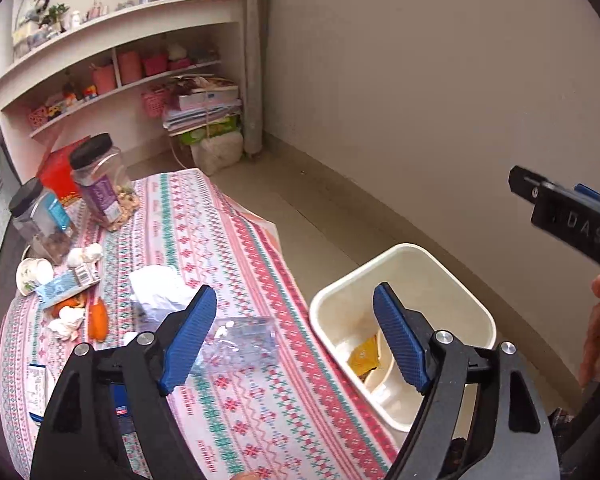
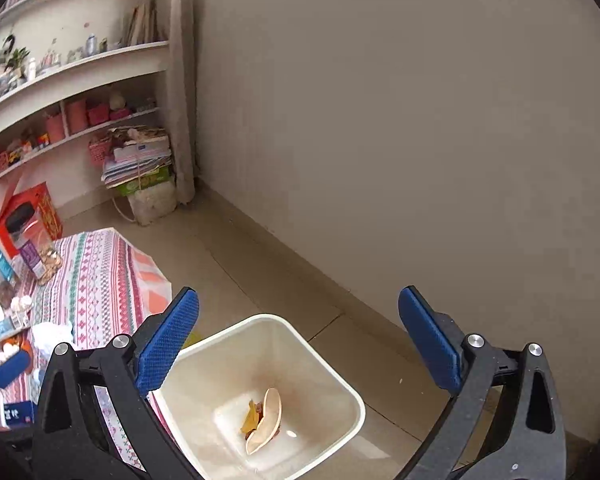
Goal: Collect trash
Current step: 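Move the yellow packet over the white bin and open the left gripper, then grasp the white medicine box with the left gripper while the right gripper grasps the blue box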
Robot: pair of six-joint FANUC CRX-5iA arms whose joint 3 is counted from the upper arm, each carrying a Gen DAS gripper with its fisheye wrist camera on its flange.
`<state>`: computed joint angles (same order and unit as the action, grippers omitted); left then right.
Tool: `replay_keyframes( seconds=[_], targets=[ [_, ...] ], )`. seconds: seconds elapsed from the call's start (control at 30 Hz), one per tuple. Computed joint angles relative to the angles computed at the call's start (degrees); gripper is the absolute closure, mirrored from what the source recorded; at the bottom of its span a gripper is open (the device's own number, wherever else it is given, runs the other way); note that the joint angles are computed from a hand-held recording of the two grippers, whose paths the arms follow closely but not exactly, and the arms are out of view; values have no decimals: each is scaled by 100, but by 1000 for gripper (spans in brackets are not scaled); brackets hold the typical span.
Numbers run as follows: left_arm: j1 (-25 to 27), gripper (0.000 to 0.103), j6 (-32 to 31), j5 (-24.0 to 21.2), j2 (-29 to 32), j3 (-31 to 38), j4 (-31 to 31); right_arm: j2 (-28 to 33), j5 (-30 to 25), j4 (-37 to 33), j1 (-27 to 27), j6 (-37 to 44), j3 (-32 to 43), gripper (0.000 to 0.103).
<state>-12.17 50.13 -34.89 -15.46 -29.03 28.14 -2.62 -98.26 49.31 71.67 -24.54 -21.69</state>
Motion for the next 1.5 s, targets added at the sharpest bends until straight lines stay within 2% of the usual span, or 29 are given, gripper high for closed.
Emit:
replay_keyframes(
  seconds=[0.2, 0.3, 0.4, 0.67, 0.93, 1.13, 1.27, 1.37, 1.43, 1.5],
  targets=[
    [702, 22, -55, 76, -252, -244, 34, 696, 458, 169, -152, 774, 594, 7],
    [1058, 22, 272, -272, -293, -103, -424, 972, 683, 211, -241, 1017, 875, 7],
    [1454, 22, 319, -489, -273, -6, -476, 1203, 881, 242, -264, 1198, 1130, 7],
    [2169, 22, 747, -881, 13, 400, -1312, 1919, 1413, 267, -344, 2013, 1917, 7],
    [2674, 22, 1159, -1318, 716, 1114, -2361, 2394, 2180, -190, -452, 2645, 2619, 7],
    [3021, 22, 1274, -2125, 1632, 1817, -2664, 2759, 2797, -704, -536, 3372, 3157, 7],
    [3071, 22, 1254, -2387, 2104, 2108, -2940, 2930, 3603, -911, -597, 4435, 3333, 7],
    [3153, 22, 1046, -2575, 2347, 2218, -2899, 3061, 4173, -1133, -631, 5556, 3450, 7],
    [3170, 22, 902, -2606, 2421, 2227, -2946, 3251, 4302, -1442, -640, 6461, 3703, 7],
    [3203, 22, 777, -2580, 2440, 2193, -2953, 3463, 4197, -1881, -665, 7153, 4043, 7]
  ],
)
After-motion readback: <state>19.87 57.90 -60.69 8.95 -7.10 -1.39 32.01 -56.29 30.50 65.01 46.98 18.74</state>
